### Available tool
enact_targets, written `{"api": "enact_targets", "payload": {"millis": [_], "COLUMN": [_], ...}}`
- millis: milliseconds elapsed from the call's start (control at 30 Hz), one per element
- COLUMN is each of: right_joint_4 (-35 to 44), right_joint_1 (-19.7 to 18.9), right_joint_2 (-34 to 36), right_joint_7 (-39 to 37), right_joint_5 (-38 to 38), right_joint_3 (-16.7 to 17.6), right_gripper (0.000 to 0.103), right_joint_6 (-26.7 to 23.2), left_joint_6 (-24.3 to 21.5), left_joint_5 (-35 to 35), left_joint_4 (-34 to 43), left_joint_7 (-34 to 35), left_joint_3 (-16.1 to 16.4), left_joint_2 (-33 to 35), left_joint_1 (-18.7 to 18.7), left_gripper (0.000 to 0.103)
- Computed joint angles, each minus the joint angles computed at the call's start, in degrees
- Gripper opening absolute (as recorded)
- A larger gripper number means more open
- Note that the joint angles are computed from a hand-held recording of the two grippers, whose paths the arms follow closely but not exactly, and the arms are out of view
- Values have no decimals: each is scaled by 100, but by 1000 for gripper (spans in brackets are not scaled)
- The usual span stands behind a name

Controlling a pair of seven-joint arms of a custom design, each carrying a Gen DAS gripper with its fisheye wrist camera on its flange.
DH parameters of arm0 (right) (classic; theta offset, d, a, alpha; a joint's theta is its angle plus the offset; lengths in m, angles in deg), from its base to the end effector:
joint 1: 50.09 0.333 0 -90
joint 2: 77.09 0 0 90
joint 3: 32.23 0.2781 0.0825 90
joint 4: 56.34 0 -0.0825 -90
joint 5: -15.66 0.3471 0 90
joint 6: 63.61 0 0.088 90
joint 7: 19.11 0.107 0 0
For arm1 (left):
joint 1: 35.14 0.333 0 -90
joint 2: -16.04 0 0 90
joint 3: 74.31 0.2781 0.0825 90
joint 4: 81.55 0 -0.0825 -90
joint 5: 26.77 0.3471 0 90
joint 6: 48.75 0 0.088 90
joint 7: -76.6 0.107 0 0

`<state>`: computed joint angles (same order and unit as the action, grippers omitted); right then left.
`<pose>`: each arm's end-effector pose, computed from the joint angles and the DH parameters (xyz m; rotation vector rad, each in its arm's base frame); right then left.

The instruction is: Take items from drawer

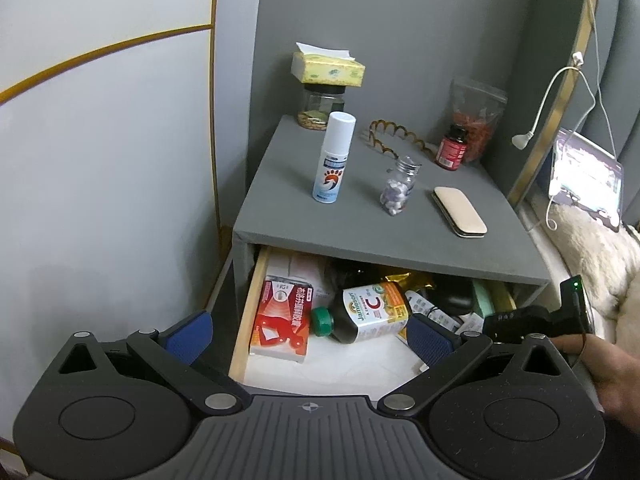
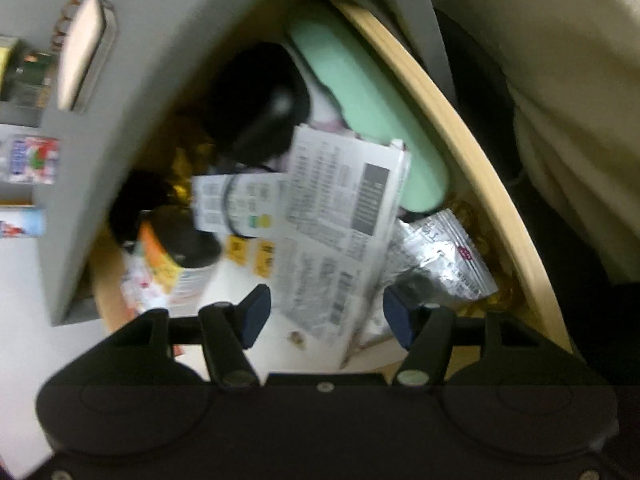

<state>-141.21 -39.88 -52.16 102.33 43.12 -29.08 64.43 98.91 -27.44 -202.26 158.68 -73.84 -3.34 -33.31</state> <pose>0.6449 0.1614 0.4402 -1.2831 2.3271 0.3936 0.4798 0.0200 0.6252 -1.9174 1.5898 -0.8008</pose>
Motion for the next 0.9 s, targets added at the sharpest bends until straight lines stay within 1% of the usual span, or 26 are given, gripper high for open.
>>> {"api": "enact_targets", "payload": {"millis": [67, 100, 133, 167, 200, 233, 267, 300, 367, 400, 467, 500, 533, 567, 633, 667, 700, 800, 833, 867, 900], "right_joint_4": [-19, -83, -162, -321, -397, -491, -680, -941, -1190, -1345, -1386, -1335, -1262, -1252, -1344, -1340, -1340, -1245, -1212, -1236, -1257], "right_joint_1": [25, 23, 23, 31, 4, -25, -58, -69, -22, 32, 6, 92, 241, 311, 521, 548, 546, 283, 250, 238, 233], "right_joint_2": [36, 30, 11, -79, -125, -181, -301, -461, -600, -670, -648, -632, -620, -622, -730, -740, -747, -623, -563, -538, -512], "right_joint_7": [132, 155, 161, 58, -96, -279, -570, -911, -1250, -1382, -1754, -1580, -1202, -1013, -332, -54, 293, 447, 542, 541, 546], "right_joint_5": [53, 105, 153, 182, 260, 364, 542, 756, 961, 1049, 1410, 1205, 765, 535, -225, -430, -553, -88, -4, 59, 120], "right_joint_3": [-10, -1, 9, 32, 80, 132, 214, 300, 341, 353, 452, 352, 177, 97, -185, -244, -299, -103, -76, -39, -8], "right_gripper": [61, 57, 46, 41, 33, 31, 29, 26, 24, 24, 24, 25, 26, 27, 36, 46, 50, 53, 53, 53, 55], "right_joint_6": [218, 348, 492, 695, 777, 875, 1070, 1378, 1746, 2057, 2305, 2225, 2101, 2089, 2080, 1992, 1848, 1570, 1508, 1602, 1697], "left_joint_6": [-17, -26, -24, -19, -16, -13, -26, -45, -60, -72, -75, -77, -86, -89, -79, -80, -80, -81, -92, -96, -98], "left_joint_5": [-23, -45, -65, -80, -90, -97, -91, -84, -78, -71, -68, -57, -47, -50, -63, -62, -65, -33, -35, -33, -29], "left_joint_4": [10, 14, 10, 3, -5, -13, -8, 0, 6, 12, 6, 0, -2, -6, -14, -6, 9, 12, 8, 3, -3], "left_joint_7": [27, 55, 81, 97, 102, 103, 90, 70, 51, 46, 45, 47, 45, 43, 32, 28, 28, 9, 16, 18, 22], "left_joint_3": [7, 13, 18, 21, 20, 20, 15, 10, 7, 4, -1, -5, -8, -5, 4, 4, 7, -16, -16, -20, -24], "left_joint_2": [8, 8, 2, -6, -14, -20, -13, 0, 19, 27, 24, 17, 8, -1, -15, -8, 7, 25, 22, 18, 12], "left_joint_1": [-12, -26, -36, -41, -42, -41, -33, -22, -9, -3, -1, 2, 5, 5, 7, 7, 6, 12, 5, 1, -3], "left_gripper": [102, 102, 102, 102, 102, 102, 102, 102, 102, 102, 102, 102, 102, 102, 102, 102, 102, 102, 102, 102, 102]}}
